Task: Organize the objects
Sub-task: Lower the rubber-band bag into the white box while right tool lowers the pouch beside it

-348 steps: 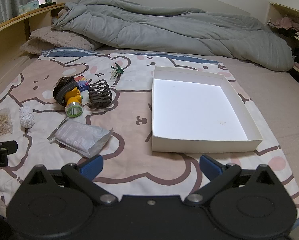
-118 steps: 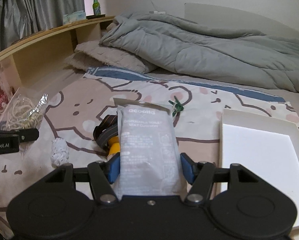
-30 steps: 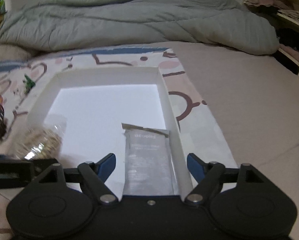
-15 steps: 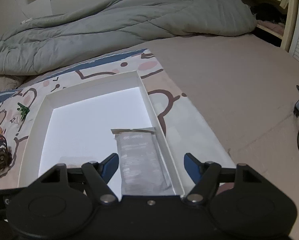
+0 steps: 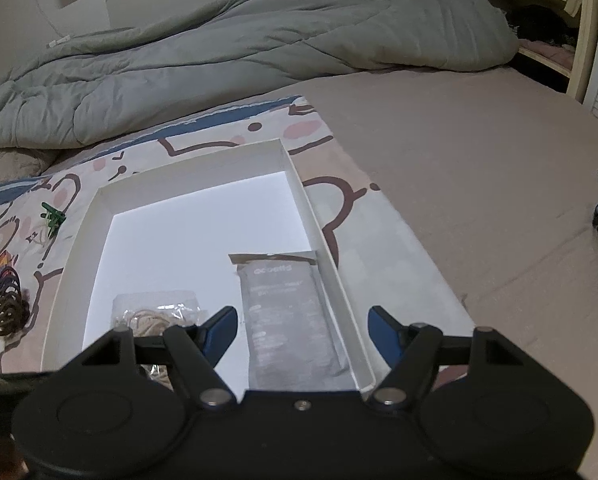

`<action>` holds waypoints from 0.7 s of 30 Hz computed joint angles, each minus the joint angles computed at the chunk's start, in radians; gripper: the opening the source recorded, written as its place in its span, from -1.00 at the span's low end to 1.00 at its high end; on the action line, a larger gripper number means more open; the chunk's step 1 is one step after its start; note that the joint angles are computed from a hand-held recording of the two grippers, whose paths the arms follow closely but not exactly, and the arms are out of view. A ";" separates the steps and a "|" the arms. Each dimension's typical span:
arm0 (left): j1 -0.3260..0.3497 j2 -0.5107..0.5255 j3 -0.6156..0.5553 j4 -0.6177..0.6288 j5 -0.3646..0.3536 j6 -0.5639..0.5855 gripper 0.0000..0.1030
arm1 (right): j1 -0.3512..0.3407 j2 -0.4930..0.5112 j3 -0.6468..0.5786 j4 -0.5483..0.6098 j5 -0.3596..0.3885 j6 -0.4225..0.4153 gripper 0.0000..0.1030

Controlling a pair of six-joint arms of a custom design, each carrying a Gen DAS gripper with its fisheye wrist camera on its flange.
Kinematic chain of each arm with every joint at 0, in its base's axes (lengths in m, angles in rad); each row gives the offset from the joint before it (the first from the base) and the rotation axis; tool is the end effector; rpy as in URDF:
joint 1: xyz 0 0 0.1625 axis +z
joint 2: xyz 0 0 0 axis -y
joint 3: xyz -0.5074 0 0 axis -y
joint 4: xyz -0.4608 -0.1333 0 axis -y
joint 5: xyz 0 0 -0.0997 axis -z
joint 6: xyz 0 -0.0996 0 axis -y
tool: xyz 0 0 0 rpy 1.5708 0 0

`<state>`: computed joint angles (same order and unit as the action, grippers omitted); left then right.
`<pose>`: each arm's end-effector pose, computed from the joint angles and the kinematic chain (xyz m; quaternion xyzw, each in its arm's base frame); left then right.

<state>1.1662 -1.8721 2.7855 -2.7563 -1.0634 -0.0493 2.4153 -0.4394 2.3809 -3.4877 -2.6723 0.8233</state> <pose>0.0684 -0.3017 0.2252 0.1360 0.9500 -0.1839 0.2127 0.3217 -0.2263 -0.0986 0.0155 -0.8520 0.3805 0.3594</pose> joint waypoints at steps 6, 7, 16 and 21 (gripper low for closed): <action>0.006 0.049 0.008 -0.052 0.022 0.041 -0.05 | -0.008 0.004 0.003 -0.010 0.009 -0.006 0.41; 0.011 0.038 -0.001 -0.023 0.012 0.039 -0.05 | -0.010 0.005 0.004 -0.014 0.011 -0.008 0.41; 0.019 -0.066 -0.039 0.003 -0.022 0.034 -0.07 | -0.019 0.013 0.017 -0.081 0.023 -0.020 0.41; 0.068 0.032 -0.045 -0.078 -0.039 0.017 -0.06 | -0.017 0.016 0.011 -0.082 0.025 -0.032 0.41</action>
<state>1.2344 -1.8404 2.7407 -2.8343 -1.1025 -0.0320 2.3979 -0.4236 2.3919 -3.5692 -2.6475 0.7915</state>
